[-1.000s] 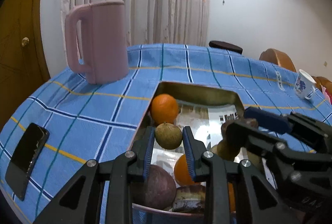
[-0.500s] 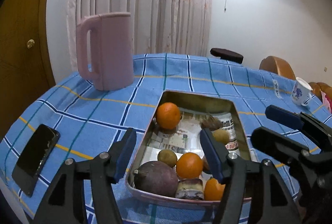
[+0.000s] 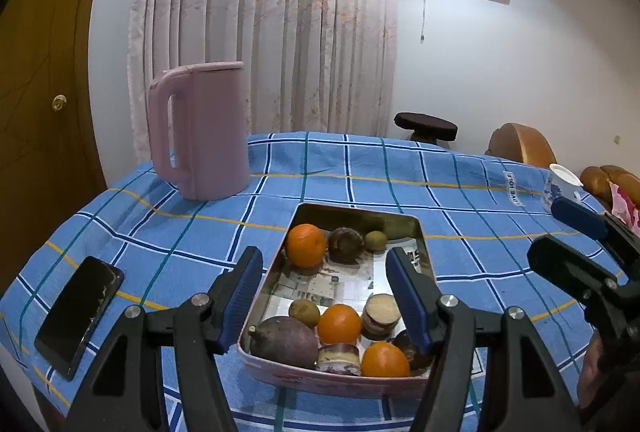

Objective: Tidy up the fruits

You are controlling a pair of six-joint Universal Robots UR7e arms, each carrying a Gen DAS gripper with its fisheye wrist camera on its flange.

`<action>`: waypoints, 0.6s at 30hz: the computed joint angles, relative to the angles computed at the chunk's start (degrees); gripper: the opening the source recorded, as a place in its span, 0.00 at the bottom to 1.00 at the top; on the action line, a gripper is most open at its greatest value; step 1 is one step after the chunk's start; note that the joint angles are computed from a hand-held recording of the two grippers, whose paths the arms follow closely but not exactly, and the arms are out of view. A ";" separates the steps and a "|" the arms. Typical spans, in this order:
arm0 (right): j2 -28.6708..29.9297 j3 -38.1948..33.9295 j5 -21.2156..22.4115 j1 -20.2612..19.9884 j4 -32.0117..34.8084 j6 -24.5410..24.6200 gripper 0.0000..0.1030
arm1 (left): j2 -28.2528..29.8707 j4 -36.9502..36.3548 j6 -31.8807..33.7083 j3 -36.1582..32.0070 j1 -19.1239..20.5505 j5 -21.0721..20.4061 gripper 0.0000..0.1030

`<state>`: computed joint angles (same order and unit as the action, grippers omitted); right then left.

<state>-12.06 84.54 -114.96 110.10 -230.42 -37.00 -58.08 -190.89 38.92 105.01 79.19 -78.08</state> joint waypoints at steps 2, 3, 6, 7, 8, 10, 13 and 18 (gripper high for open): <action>-0.22 0.52 -0.37 0.12 -0.71 0.08 0.95 | -0.25 -0.19 0.12 0.46 -0.16 -0.16 0.64; -0.36 0.83 -0.61 0.18 -1.17 0.10 0.95 | -0.36 -0.34 0.16 0.67 -0.23 -0.24 0.64; -0.67 1.71 -1.38 0.48 -2.68 -0.20 0.95 | -0.71 -0.59 0.28 1.24 -0.46 -0.37 0.64; -0.79 2.01 -1.62 0.58 -3.20 -0.25 0.95 | -0.90 -0.81 0.37 1.54 -0.54 -0.55 0.64; -0.92 2.27 -1.69 0.66 -3.62 -0.26 0.96 | -1.02 -0.95 0.46 1.73 -0.61 -0.63 0.64; -0.98 2.48 -1.73 0.80 -4.34 -0.32 0.97 | -1.22 -0.96 0.50 2.01 -0.72 -0.76 0.64; -1.16 3.01 -1.98 1.07 -5.10 -0.69 0.98 | -1.41 -1.14 0.43 2.33 -0.87 -0.79 0.64; -1.05 2.97 -2.66 1.34 -5.54 -1.21 0.98 | -1.75 -1.35 0.56 2.85 -1.08 -1.01 0.64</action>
<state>-13.11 87.51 -117.63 111.44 -235.95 -38.21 -59.83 -192.24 39.48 107.86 78.12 -79.09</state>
